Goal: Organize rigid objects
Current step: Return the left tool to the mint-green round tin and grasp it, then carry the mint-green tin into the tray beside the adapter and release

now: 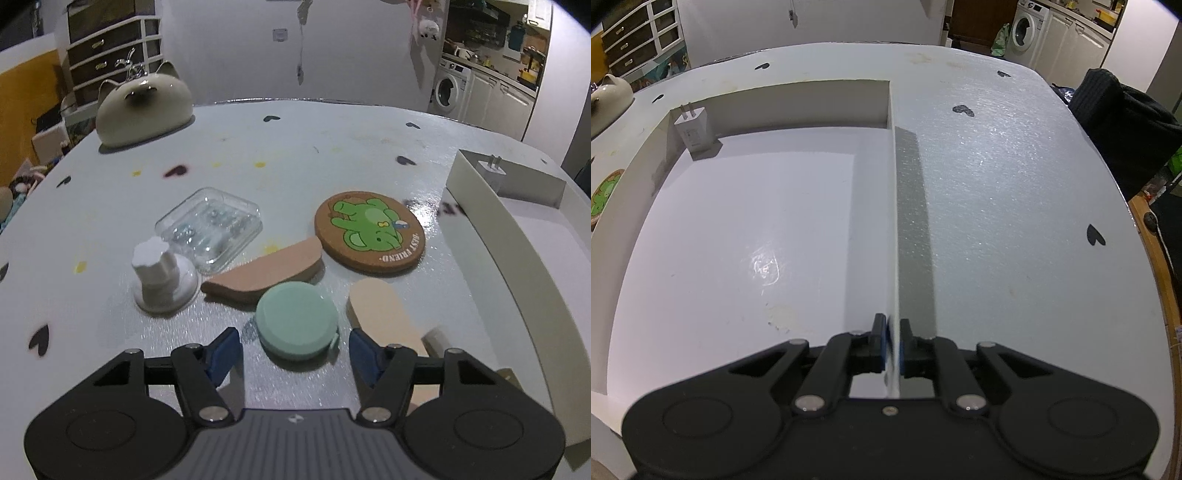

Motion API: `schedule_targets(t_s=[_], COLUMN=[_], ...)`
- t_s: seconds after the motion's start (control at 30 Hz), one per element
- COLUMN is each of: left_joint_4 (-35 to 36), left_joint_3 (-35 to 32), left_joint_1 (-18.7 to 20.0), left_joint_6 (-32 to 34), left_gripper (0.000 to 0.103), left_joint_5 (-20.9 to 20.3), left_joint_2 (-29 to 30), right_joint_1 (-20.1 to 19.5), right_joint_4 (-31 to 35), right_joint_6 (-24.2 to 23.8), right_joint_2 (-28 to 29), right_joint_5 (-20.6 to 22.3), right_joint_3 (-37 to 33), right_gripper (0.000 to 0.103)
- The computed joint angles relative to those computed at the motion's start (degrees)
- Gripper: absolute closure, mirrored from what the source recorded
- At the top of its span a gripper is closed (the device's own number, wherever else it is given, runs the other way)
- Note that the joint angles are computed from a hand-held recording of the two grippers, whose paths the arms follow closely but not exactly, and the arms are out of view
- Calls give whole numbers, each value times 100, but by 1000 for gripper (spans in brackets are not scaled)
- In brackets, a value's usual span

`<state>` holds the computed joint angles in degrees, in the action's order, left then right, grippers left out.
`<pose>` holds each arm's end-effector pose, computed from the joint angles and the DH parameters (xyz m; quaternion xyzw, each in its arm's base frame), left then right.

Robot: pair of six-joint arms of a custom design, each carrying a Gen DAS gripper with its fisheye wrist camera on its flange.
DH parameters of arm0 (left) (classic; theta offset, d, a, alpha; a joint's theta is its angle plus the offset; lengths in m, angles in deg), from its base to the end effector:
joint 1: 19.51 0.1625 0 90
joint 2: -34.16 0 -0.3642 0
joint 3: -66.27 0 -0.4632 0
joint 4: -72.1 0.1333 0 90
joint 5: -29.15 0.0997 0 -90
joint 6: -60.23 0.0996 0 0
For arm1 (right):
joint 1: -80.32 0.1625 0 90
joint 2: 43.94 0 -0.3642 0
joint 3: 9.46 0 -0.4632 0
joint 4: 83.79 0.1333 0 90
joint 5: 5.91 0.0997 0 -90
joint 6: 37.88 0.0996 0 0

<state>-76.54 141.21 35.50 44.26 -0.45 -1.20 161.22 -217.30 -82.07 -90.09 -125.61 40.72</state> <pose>-0.2581 -0.7523 0.0642 0.0587 0.8544 -0.3426 0.3863 -0.0510 -0.8489 0.3892 0.1917 -0.8936 0.1836 0.3620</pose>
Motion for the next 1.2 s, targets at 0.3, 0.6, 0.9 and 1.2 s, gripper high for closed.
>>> schedule_targets(t_s=[0.3,0.6,0.9,1.2], left_joint_4=[-328,-108,-685,-451], left_joint_3=[-195,-72,-621,-2732], left_joint_1=[16,-39,-221,-185], left_joint_6=[225,-468,192,1612], left_gripper=[52,53,53,53], left_joint_5=[115,119,-195,-1276], left_joint_2=[204,46,298,1606], right_joint_1=[-4,-8,-6,-23], right_joint_4=[-52,-8,43,244], right_joint_6=[33,51,147,267], right_joint_2=[-9,-12,14,66], right_joint_5=[18,28,14,55], right_joint_3=[31,17,-28,-176], right_gripper=[95,95,96,97])
